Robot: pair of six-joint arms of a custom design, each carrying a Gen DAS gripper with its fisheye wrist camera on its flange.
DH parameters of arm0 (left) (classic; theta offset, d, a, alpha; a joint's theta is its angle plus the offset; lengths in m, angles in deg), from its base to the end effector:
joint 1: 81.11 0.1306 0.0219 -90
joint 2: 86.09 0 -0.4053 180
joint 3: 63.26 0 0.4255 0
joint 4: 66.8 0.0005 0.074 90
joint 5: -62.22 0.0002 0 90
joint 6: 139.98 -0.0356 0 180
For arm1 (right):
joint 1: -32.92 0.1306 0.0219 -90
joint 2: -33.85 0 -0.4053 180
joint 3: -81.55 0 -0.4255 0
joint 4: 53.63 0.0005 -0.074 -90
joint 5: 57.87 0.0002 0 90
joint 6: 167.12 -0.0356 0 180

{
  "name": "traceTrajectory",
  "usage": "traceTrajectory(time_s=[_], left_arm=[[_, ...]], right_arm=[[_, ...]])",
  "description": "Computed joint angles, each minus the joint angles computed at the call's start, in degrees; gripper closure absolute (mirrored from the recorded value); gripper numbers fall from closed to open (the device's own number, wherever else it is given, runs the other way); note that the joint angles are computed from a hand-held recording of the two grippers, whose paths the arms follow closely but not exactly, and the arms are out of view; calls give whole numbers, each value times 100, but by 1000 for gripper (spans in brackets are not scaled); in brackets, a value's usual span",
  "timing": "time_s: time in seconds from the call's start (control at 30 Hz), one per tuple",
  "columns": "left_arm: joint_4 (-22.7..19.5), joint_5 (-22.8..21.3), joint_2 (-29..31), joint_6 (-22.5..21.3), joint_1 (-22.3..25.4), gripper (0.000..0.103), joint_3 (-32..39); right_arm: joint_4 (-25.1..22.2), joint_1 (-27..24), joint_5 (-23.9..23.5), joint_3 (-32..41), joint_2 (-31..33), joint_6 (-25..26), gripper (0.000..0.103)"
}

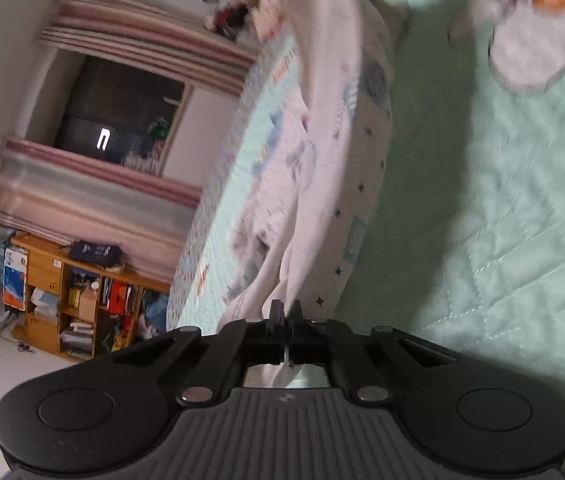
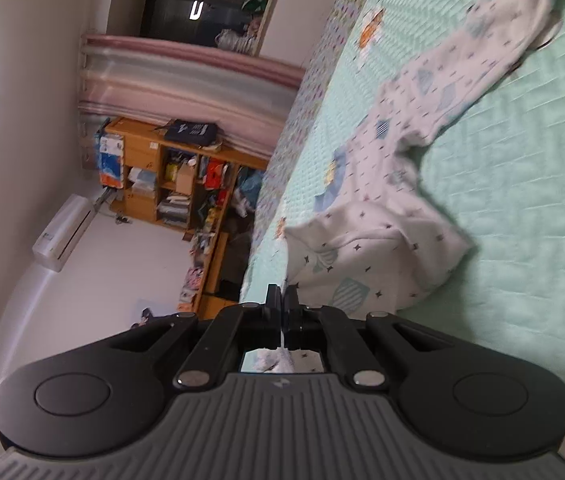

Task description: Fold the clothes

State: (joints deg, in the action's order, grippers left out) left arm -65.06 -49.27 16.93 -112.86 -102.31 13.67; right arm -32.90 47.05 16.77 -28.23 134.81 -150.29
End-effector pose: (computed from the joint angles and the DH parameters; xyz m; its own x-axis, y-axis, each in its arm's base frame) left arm 0.5573 -0.2027 0.2940 -0.1527 0.9475 -0.2809 0.3537 0.3178 0.8797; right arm 0.5519 0.1481 0.2920 -0.5162 0.8218 -0.2411 0.0199 0.2929 0.9559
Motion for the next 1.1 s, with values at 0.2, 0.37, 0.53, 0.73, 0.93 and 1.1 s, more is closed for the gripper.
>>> traceTrajectory(time_s=[0.2, 0.37, 0.53, 0.73, 0.93, 1.1], left_arm=[[-650, 832, -973, -100, 74, 102, -621], [-766, 636, -958, -206, 78, 102, -797], [-1041, 465, -844, -47, 18, 102, -748], [-1573, 521, -1105, 510, 49, 78, -809], [-2413, 531, -1093, 3162, 211, 15, -377], [-3257, 581, -629, 5130, 278, 15, 287]], right_arm=[[-323, 63, 85, -777, -703, 56, 101], [-678, 98, 251, -1316, -1049, -135, 102], [-1241, 145, 522, -1322, -988, 350, 103], [-1950, 267, 734, -1075, -1104, 1336, 98], [-2823, 630, 1790, -665, -1188, 3528, 55], [-3331, 948, 2610, -78, -775, 5332, 44]])
